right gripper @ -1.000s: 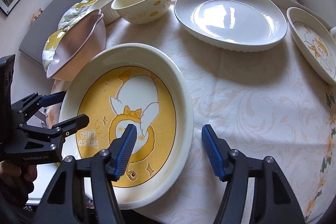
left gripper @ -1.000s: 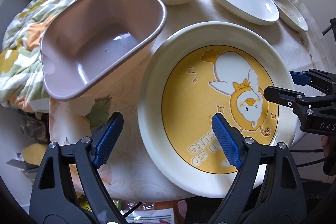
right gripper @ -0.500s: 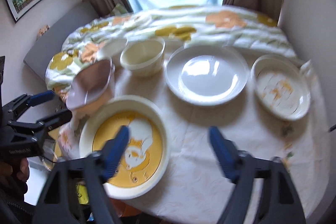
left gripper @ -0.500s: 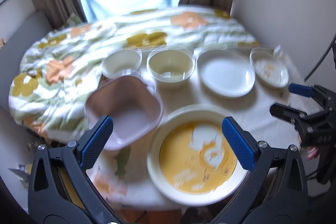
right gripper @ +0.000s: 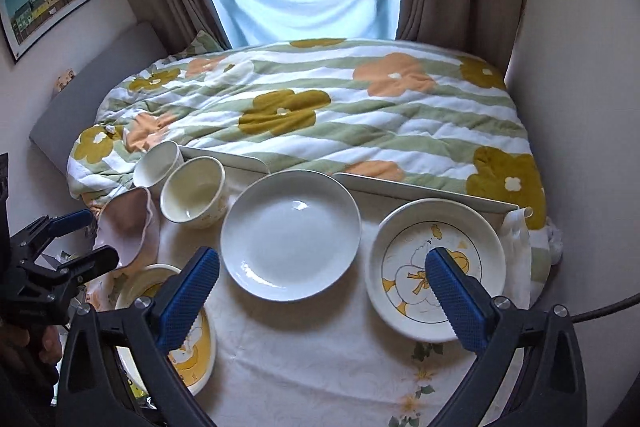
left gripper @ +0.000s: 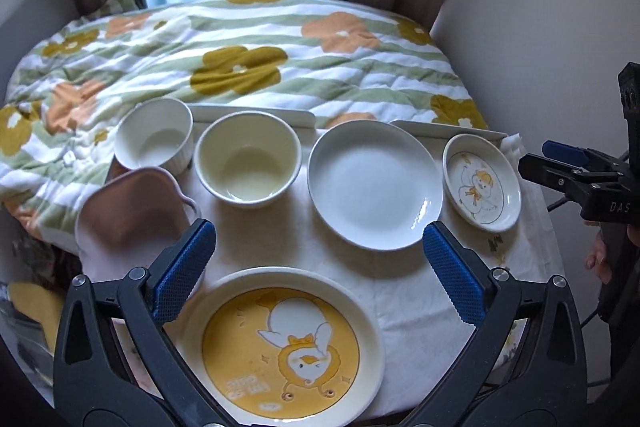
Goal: Organize plates and bowls
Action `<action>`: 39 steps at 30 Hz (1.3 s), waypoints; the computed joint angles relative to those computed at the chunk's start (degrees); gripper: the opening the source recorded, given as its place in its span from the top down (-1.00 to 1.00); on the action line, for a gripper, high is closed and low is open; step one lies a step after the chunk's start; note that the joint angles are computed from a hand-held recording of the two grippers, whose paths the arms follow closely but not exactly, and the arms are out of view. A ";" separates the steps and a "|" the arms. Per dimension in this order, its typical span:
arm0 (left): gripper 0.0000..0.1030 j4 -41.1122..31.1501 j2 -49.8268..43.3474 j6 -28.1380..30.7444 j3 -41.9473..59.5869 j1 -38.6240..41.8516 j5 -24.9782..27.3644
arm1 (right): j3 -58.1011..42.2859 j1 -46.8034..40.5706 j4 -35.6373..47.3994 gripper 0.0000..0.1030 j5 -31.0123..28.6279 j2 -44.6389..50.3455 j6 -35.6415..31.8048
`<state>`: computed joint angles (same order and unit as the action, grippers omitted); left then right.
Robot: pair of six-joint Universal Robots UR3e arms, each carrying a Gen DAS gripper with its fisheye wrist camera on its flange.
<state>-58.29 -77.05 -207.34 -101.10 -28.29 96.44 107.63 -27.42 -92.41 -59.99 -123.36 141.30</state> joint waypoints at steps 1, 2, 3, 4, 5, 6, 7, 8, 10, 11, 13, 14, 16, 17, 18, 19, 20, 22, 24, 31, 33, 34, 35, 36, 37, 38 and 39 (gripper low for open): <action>-0.99 0.54 -1.75 -1.45 0.29 0.57 -1.20 | -0.47 -1.09 1.12 -0.99 1.54 2.14 -2.37; -0.99 1.56 -2.84 -2.61 -0.13 1.22 -2.38 | -0.96 -1.77 1.44 -0.99 3.12 4.97 -4.89; -0.99 2.48 -4.65 -4.11 -0.01 1.45 -3.05 | -1.87 -1.73 1.62 -0.99 4.00 7.92 -7.22; -0.99 3.00 -6.90 -5.68 0.73 1.33 -3.16 | -2.97 -1.17 1.05 -0.99 3.76 10.87 -8.57; -0.99 3.49 -9.19 -7.10 1.66 1.15 -3.02 | -3.48 0.35 -1.18 -0.99 2.83 13.70 -8.42; -0.99 4.28 -11.64 -8.53 2.51 0.88 -2.64 | -4.40 1.56 -2.57 -0.99 2.30 16.79 -9.05; -0.99 5.16 -13.41 -9.62 2.93 0.65 -2.34 | -5.24 2.33 -3.82 -0.99 2.63 19.96 -10.18; -0.99 6.26 -15.25 -10.67 3.11 0.60 -2.28 | -6.32 3.11 -4.61 -0.99 3.16 23.27 -11.27; -0.97 7.97 -18.47 -12.42 3.32 0.84 -2.57 | -8.39 4.78 -6.23 -0.99 2.85 28.99 -12.42; -0.95 8.99 -20.13 -13.24 3.47 0.95 -2.81 | -9.10 5.79 -7.69 -0.99 2.50 31.70 -12.91; -0.75 10.38 -22.86 -14.31 3.91 1.05 -3.03 | -10.79 7.51 -9.12 -0.89 1.87 36.26 -14.59; -0.71 10.85 -23.96 -14.64 4.08 1.12 -3.19 | -11.62 8.70 -10.12 -0.78 0.81 38.36 -14.89; -0.49 11.42 -26.01 -15.34 4.42 1.20 -3.42 | -13.55 10.21 -10.81 -0.54 -0.60 42.08 -15.91; -0.43 11.73 -26.72 -15.59 4.37 1.29 -3.57 | -14.28 10.92 -11.07 -0.39 -1.25 43.61 -16.49; -0.29 11.88 -27.46 -15.93 4.39 1.41 -3.85 | -14.95 11.41 -11.44 -0.32 -1.85 44.95 -16.92; -0.17 12.08 -28.21 -16.18 4.54 1.59 -4.27 | -15.39 11.84 -11.86 -0.22 -2.35 45.99 -17.26; -0.12 12.68 -28.58 -16.55 4.12 1.83 -4.82 | -15.92 11.78 -11.60 -0.13 -2.43 46.85 -18.06; 0.04 13.47 -29.10 -17.37 3.62 1.92 -5.10 | -16.79 12.09 -11.00 0.00 -2.50 48.33 -19.44; 0.17 13.61 -29.69 -17.87 3.68 1.72 -4.87 | -17.73 12.55 -10.37 0.16 -2.98 49.63 -20.40; 0.61 12.55 -31.28 -18.87 5.08 1.55 -3.98 | -17.69 12.67 -11.27 0.52 -3.33 50.98 -21.90; 0.67 13.30 -30.74 -19.12 3.88 1.82 -3.89 | -17.50 12.48 -11.79 0.61 -3.25 51.10 -21.89; 0.69 14.27 -30.17 -19.24 2.71 2.23 -4.35 | -17.56 12.24 -11.76 0.66 -3.19 51.29 -21.96; 0.69 14.58 -30.02 -19.34 2.33 2.34 -4.49 | -17.77 12.26 -11.48 0.68 -3.13 51.38 -21.82; 0.69 14.23 -30.21 -19.37 2.73 2.18 -4.22 | -17.97 12.21 -11.23 0.68 -3.05 51.62 -21.86; 0.69 13.80 -30.26 -19.36 3.02 1.94 -3.83 | -17.91 12.16 -11.28 0.68 -2.98 51.69 -21.94; 0.69 13.31 -30.41 -19.34 3.49 1.69 -3.44 | -17.91 12.16 -11.42 0.68 -3.06 51.72 -22.00; 0.69 13.00 -30.48 -19.37 3.80 1.49 -3.14 | -17.92 12.12 -11.36 0.68 -3.00 51.74 -21.95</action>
<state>-45.30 -107.53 -226.71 -97.30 -26.80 93.30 89.71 -15.30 -103.77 -62.99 -71.62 119.35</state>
